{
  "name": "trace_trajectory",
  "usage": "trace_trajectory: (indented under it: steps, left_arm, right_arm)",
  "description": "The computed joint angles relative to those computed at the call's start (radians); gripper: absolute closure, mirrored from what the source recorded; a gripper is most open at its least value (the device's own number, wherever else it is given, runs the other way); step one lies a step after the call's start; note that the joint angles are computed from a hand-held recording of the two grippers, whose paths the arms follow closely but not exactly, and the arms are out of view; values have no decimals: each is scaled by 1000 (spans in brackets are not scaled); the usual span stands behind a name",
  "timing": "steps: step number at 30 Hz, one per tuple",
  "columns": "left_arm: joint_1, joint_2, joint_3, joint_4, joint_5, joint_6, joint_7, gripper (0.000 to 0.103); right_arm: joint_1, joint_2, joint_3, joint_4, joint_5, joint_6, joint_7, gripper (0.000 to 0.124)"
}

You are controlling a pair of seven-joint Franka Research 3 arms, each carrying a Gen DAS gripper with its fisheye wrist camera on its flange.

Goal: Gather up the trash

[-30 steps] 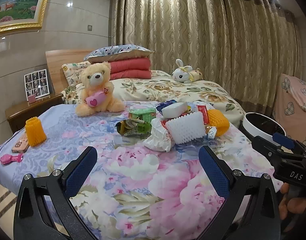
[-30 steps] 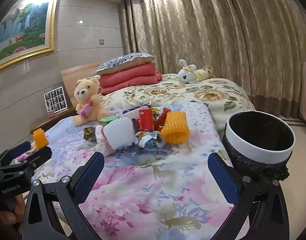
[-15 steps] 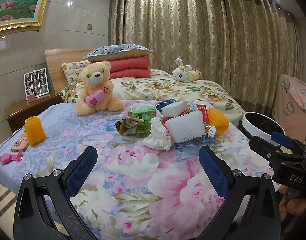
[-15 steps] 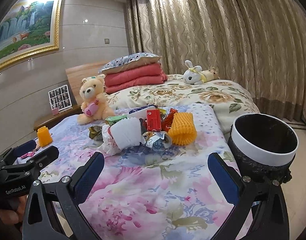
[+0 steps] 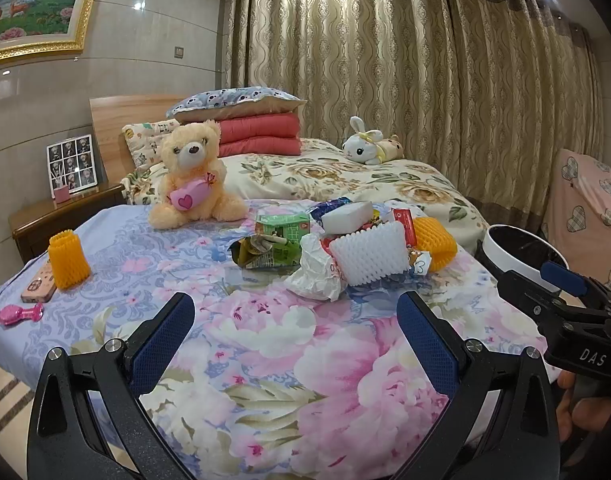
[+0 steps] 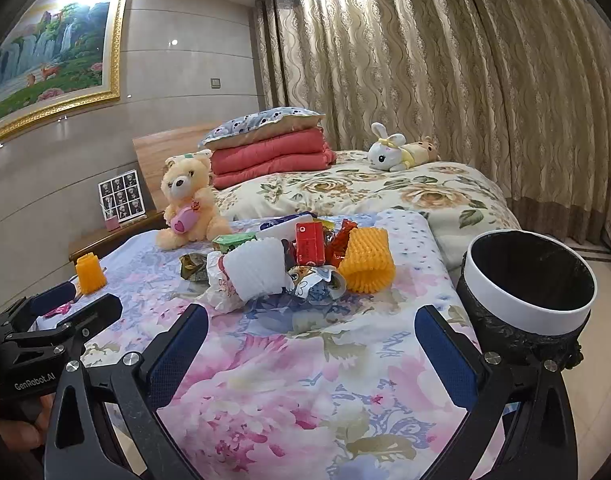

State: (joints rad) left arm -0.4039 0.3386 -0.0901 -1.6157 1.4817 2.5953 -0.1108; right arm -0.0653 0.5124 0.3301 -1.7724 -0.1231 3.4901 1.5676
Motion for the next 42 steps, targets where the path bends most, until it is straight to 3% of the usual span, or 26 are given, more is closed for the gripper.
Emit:
trace_trajectory:
  steps: [18,22,31,38,42]
  left_arm:
    - [9,1,0,-4,-28,21,14,0]
    - [16,2,1,-7,-52,40,20,0]
    - [31,47,8,34,-200,70,152,0]
    - [29,117,28,111,-356,85,314,3]
    - [31,163,36,162,-456,86,419,9]
  right_arm:
    - [-18,5,23,0,-17,-10,14,21]
    - [-94,26,107,10,-68,-35,37,21]
    - [-132,71,176,86,-7,-158,-37,21]
    - [-85,117,145,188,87,-252,-112,24]
    - [-66,158,137,267,141,-326,-148,35]
